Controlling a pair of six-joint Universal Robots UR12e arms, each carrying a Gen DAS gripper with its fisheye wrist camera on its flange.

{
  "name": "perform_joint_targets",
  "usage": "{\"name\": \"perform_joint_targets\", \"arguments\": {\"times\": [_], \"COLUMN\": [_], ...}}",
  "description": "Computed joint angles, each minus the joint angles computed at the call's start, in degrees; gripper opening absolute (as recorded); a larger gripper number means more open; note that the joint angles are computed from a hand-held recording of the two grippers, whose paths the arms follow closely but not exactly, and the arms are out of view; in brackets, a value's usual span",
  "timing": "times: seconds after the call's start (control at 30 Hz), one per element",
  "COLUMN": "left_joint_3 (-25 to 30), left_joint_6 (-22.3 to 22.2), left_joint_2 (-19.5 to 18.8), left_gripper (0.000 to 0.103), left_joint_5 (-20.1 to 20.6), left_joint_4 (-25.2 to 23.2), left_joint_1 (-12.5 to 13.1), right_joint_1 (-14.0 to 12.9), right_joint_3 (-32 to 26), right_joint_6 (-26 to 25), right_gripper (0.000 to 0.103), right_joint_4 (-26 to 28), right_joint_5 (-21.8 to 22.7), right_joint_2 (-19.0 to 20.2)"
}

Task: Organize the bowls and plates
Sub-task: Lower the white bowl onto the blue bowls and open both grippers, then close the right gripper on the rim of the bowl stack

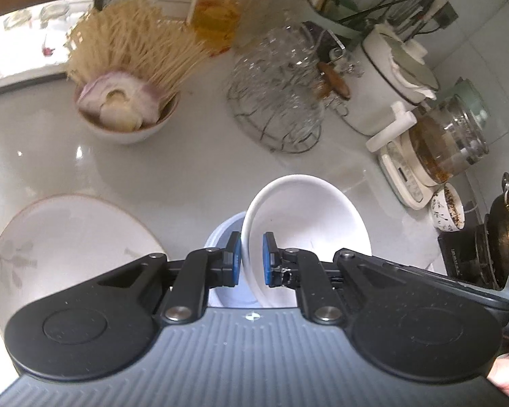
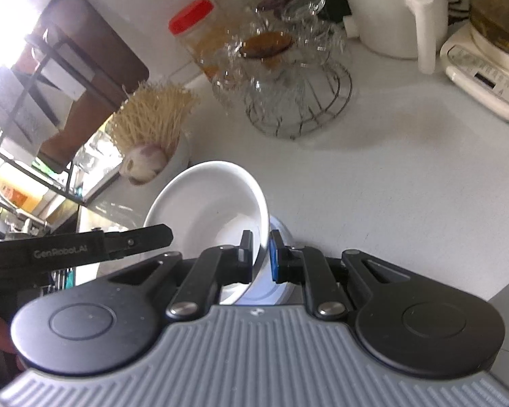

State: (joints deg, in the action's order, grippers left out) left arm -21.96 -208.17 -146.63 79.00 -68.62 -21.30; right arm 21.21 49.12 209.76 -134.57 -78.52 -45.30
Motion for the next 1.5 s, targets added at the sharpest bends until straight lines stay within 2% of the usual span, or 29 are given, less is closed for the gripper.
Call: {"name": "perform_joint_targets", "arguments": {"times": [0.3,0.5,0.77,0.83,0.87,0.93,0.97,1.0,1.1,1.27,1.4,1.5], "left_joint_3": [-2.8,-2.6,-1.3,-1.5,-1.6,-2.2,-2.6,-2.9,-3.8,-4.9,-5.0,-4.3], "left_joint_6": [-2.2,-2.3,-2.5,-2.9,-2.9,-2.8,-2.7,-2.7,-2.2,-1.3,-0.5,-0.1], "left_joint_2": [0.9,0.6,-0.1,-0.1,-0.1,0.1,0.3,0.4,0.8,1.1,0.9,0.5], "left_gripper": [0.013,0.013,0.013,0.019,0.023,0.033,0.034,0.035,0.037,0.037,0.037,0.037], "left_joint_5": [0.1,0.2,-0.3,-0.7,-0.8,-0.9,-1.1,-1.2,-1.7,-2.8,-3.6,-4.1], "left_joint_4": [0.0,-0.6,-1.4,-0.7,-0.4,0.3,0.7,1.1,2.0,2.8,2.9,2.8], "left_joint_1": [0.0,0.2,0.8,1.0,1.1,1.2,1.3,1.4,1.6,2.0,2.1,2.1], "right_joint_1": [0.3,0.1,0.4,0.5,0.5,0.6,0.6,0.6,0.5,0.5,0.0,0.1], "right_joint_3": [0.2,0.1,-2.4,-2.8,-3.1,-3.2,-2.9,-2.8,-3.3,-5.3,-6.2,-6.9], "right_joint_6": [-2.3,-1.4,-2.4,-3.0,-3.1,-2.7,-2.1,-1.5,0.8,4.1,5.0,5.0], "right_gripper": [0.014,0.015,0.016,0.017,0.019,0.042,0.057,0.059,0.058,0.059,0.058,0.057], "right_joint_4": [0.7,0.6,0.8,0.7,0.9,0.8,0.0,-0.5,-0.1,3.5,5.9,7.5], "right_joint_5": [-0.4,0.9,0.0,-0.4,-0.7,-1.1,-1.2,-1.2,-1.8,-3.1,-0.3,-0.6], "right_joint_2": [0.2,0.6,1.8,2.0,2.1,2.1,2.0,2.0,2.5,3.8,4.6,5.1]}}
